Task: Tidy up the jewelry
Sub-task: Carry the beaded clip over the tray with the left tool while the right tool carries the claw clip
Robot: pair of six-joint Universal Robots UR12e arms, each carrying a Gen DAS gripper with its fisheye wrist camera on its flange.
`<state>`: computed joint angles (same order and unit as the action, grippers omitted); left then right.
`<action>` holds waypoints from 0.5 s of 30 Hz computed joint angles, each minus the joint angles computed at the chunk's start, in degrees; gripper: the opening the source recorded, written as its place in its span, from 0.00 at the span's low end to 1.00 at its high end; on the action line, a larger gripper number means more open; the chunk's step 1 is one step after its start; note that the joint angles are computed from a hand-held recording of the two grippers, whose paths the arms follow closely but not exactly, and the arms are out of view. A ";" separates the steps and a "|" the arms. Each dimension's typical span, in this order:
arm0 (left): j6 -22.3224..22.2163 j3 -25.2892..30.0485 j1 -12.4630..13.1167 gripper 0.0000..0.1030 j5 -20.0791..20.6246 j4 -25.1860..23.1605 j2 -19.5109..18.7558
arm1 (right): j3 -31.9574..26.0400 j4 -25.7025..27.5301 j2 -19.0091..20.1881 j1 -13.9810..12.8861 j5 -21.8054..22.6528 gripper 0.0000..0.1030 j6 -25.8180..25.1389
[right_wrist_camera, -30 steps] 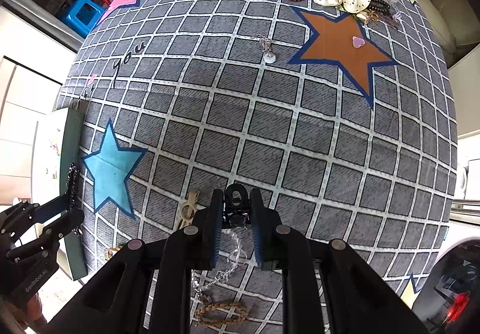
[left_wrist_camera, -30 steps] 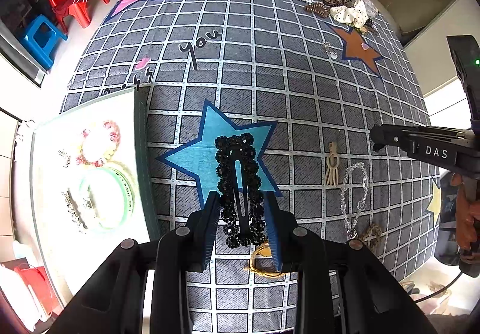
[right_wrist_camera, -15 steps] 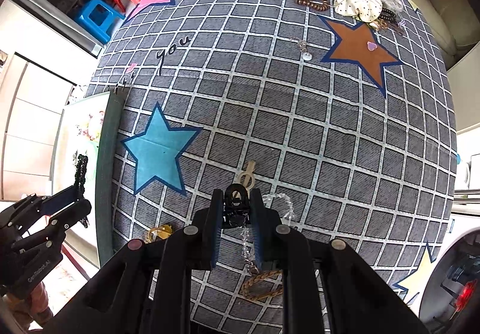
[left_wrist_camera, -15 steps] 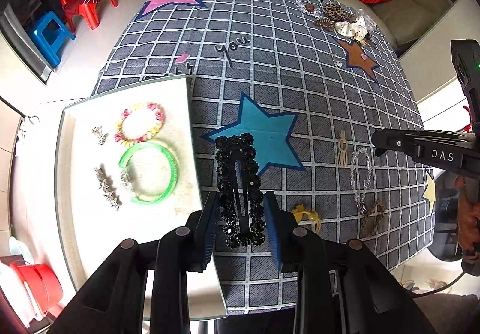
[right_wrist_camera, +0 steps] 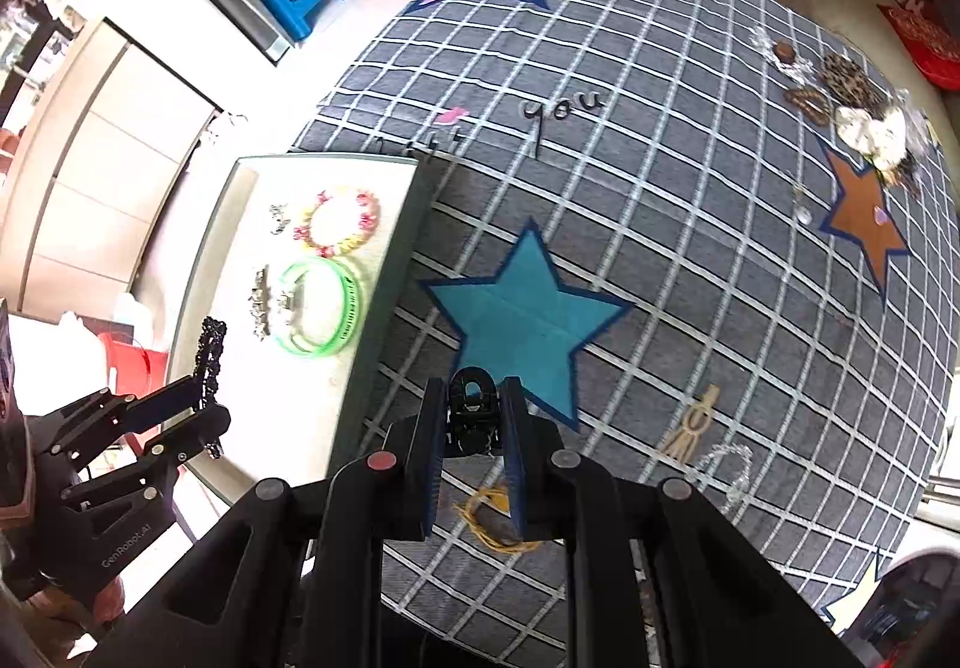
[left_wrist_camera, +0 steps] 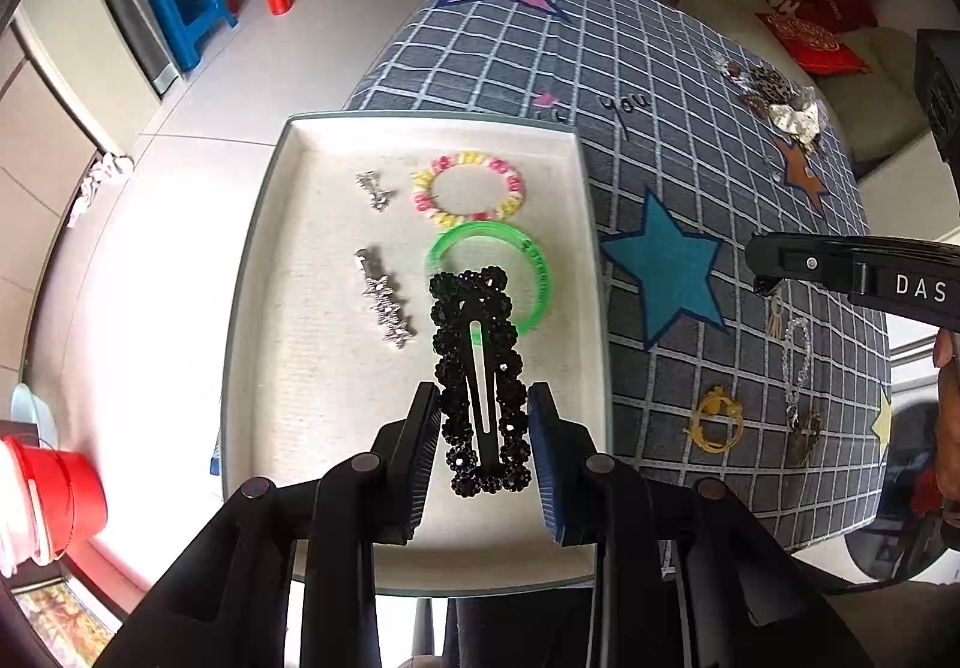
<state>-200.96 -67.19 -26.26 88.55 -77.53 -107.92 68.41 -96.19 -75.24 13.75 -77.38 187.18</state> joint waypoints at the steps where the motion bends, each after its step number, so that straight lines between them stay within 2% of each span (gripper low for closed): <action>1: -0.58 -0.67 0.39 0.36 0.15 0.21 0.40 | -0.90 0.14 0.72 0.44 0.32 0.18 -0.47; 7: -2.95 -3.54 2.35 0.36 1.17 0.91 1.50 | -6.81 1.33 5.48 2.77 1.67 0.18 -2.98; 15: -3.76 -4.49 3.96 0.36 2.06 1.67 0.10 | -13.92 3.56 11.77 4.31 2.96 0.18 -3.78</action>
